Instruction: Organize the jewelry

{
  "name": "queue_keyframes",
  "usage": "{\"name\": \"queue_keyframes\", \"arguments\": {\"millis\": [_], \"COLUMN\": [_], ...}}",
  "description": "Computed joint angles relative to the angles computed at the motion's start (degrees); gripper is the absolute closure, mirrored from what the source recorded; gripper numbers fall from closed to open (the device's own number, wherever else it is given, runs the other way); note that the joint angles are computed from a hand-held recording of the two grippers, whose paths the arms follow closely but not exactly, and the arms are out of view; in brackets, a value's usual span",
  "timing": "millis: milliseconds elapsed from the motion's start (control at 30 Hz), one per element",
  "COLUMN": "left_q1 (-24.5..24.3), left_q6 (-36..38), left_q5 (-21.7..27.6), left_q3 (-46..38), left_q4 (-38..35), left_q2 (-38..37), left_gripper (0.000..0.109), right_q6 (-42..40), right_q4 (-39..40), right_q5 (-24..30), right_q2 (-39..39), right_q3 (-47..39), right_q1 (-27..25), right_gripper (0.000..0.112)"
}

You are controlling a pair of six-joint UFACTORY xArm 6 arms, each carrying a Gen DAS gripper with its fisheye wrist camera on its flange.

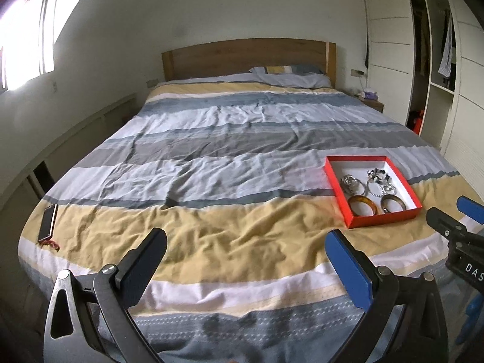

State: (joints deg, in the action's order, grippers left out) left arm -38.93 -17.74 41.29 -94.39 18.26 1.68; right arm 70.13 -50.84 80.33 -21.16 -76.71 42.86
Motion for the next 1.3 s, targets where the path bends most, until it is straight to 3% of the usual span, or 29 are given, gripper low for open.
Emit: {"name": "queue_keyframes", "arguments": {"millis": [500, 1300], "left_q1": [1.71, 1.85], "left_q6": [-1.20, -0.21], "left_q5": [-1.46, -0.72], "left_q3": [8.13, 10.32], "left_q4": [0.35, -0.45], "left_q2": [-6.42, -7.47], "left_gripper": [0.006, 0.006], "right_q6": [3.02, 4.81], "right_q4": [-1.17, 0.02], "right_q5": [2.06, 1.65], "right_q2": [-0.85, -2.95], "right_q3": [1.42, 4.79], "right_q1": [3.52, 3.54], "right_gripper": [0.041, 0.041]}}
